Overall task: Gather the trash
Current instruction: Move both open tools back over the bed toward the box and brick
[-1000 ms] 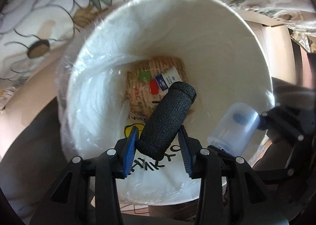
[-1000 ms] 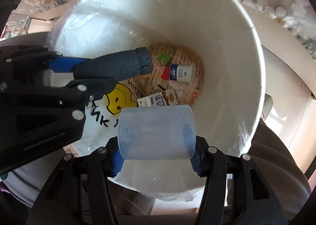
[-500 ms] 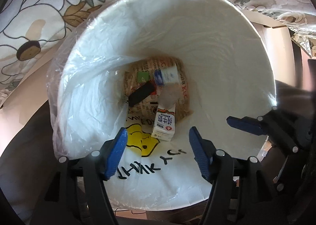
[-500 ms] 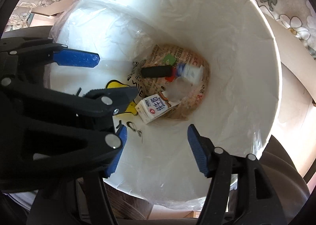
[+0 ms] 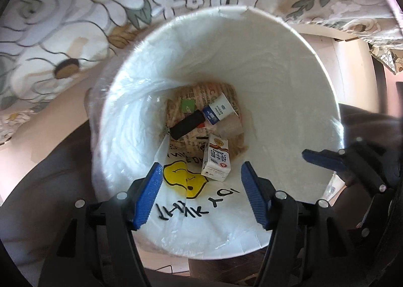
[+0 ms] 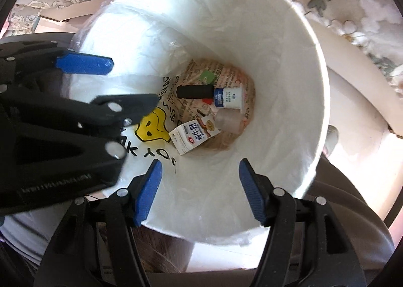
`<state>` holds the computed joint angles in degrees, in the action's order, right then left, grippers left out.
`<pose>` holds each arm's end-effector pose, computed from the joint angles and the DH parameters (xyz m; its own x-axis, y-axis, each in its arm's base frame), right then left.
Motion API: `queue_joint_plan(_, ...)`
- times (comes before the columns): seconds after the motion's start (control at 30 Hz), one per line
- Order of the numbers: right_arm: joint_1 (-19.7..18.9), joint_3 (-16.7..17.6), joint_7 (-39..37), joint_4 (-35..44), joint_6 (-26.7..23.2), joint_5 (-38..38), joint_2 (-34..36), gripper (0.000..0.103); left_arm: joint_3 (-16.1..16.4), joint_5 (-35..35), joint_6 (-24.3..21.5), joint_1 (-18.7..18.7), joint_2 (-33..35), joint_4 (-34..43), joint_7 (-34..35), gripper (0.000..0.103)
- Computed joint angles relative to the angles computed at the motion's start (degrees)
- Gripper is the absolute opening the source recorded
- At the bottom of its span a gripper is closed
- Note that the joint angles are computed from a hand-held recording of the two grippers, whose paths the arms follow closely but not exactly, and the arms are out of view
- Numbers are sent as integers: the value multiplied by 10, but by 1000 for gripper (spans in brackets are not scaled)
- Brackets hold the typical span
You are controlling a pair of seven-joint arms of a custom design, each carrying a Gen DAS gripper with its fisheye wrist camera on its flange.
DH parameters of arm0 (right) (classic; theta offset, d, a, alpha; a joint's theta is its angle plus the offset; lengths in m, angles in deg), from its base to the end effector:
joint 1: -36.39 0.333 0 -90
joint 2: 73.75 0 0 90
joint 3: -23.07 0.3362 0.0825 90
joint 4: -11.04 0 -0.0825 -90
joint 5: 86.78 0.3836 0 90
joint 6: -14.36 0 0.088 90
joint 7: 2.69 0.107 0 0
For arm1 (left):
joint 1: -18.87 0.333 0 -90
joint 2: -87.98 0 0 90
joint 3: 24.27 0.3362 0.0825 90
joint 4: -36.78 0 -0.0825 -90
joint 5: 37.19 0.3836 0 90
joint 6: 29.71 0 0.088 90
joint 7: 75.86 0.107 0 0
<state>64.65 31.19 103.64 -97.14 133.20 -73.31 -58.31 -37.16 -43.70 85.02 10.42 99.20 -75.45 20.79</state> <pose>0.4898 0.3697 0.3806 0.2028 -0.9597 -0.1944 -0.9594 -0.2345 0.1570 0.5419 -0.2139 0.3884 -0.4044 -0.9014 0.1545 -0.8954 0.4247 0.1340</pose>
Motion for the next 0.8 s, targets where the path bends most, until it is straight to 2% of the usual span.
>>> queue_joint_plan(0.2, -1, -1, 11, -20, 4, -7, -39, 64, 2, 10, 21, -3, -52, -29, 23, 67)
queue_joint_plan(0.33, 0, -2, 28, -33, 20, -37, -74, 64, 7, 27, 42, -8, -92, -40, 44, 67)
queue_joint_plan(0.5, -5, -1, 55, -42, 43, -76, -118, 66, 24, -14, 38, -1, -130, -29, 75, 67)
queue_joint_plan(0.6, -10, 1, 66, -42, 51, -104, -141, 67, 33, -29, 47, 1, -150, -13, 87, 67)
queue_joint_plan(0.8, -24, 5, 33, -4, 29, -115, -172, 67, 43, -31, 30, 8, -152, 65, 93, 69)
